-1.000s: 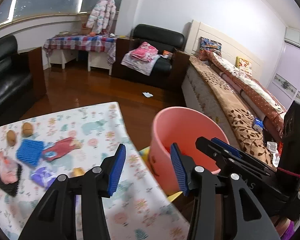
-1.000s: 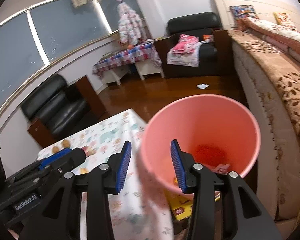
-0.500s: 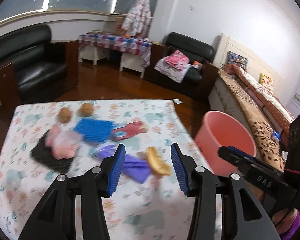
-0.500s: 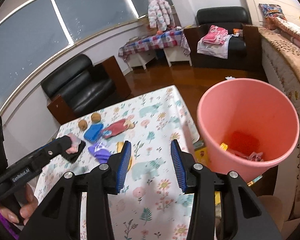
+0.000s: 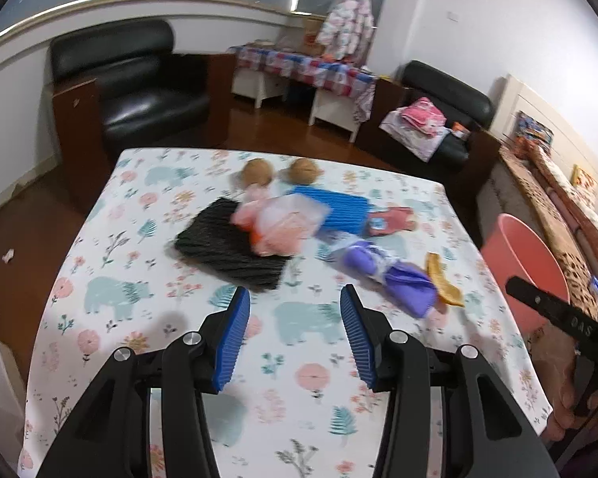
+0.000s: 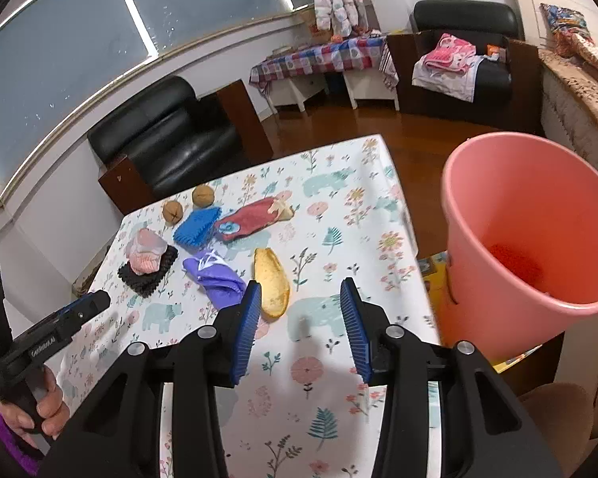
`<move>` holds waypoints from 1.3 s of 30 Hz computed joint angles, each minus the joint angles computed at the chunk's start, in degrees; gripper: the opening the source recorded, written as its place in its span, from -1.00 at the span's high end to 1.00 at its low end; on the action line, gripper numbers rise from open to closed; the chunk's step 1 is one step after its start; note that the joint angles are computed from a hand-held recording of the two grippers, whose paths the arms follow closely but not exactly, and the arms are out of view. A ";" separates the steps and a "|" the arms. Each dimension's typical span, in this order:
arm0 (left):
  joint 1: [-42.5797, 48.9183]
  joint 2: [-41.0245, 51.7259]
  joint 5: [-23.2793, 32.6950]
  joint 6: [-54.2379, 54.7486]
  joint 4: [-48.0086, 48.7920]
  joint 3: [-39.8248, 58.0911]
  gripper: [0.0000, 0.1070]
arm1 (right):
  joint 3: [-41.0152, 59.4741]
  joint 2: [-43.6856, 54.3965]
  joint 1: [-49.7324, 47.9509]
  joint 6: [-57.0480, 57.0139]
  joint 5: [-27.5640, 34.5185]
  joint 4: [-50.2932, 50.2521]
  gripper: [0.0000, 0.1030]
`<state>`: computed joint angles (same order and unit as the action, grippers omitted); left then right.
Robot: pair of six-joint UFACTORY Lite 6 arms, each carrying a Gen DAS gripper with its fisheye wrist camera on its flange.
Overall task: Collect trash
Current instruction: 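Move both tools back over the table, then grasp the clear plastic bag with the left tool while the right tool grasps the bread crust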
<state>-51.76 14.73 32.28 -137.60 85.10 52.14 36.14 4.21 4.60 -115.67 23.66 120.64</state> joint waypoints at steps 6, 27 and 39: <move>5.09 0.46 -2.99 -3.90 4.44 0.71 0.13 | 2.19 3.61 2.31 -1.01 0.20 0.89 0.18; 13.86 15.82 -10.01 -4.91 10.38 15.23 0.35 | 8.50 12.09 2.57 0.87 0.30 -0.79 0.18; 10.43 9.87 -7.58 -7.62 14.91 10.22 0.40 | 10.56 13.92 3.80 4.62 -0.12 -5.03 0.18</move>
